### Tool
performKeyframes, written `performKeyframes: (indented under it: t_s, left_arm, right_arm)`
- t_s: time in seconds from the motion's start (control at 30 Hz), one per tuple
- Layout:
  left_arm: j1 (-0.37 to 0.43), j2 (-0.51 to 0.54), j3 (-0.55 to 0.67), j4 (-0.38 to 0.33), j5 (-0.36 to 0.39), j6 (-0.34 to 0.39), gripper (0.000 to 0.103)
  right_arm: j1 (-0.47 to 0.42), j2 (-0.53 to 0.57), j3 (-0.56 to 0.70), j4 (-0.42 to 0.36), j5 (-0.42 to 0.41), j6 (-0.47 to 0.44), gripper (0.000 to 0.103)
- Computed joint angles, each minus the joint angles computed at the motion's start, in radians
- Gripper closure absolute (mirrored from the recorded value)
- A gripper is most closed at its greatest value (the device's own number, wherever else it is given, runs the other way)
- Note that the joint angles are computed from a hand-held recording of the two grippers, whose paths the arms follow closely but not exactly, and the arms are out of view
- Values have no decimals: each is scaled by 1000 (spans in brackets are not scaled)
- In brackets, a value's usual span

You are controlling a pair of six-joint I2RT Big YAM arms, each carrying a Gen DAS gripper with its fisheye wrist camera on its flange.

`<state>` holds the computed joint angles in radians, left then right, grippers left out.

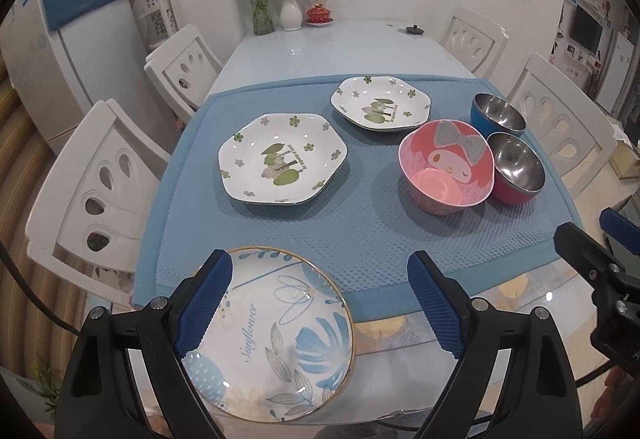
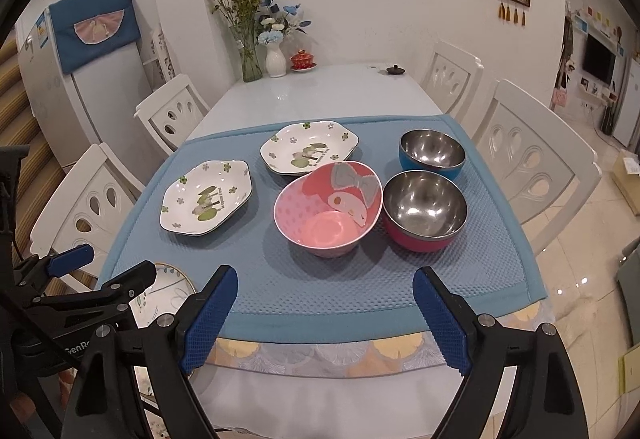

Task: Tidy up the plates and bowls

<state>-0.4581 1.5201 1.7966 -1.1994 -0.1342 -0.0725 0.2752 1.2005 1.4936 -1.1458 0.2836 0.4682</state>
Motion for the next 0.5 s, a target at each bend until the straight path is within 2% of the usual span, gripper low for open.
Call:
performKeyframes:
  t_s: [0.5]
  left_arm:
    - [19, 7, -2, 0, 32, -18, 14]
  right_arm:
    - [2, 47, 33, -33, -12, 3, 15]
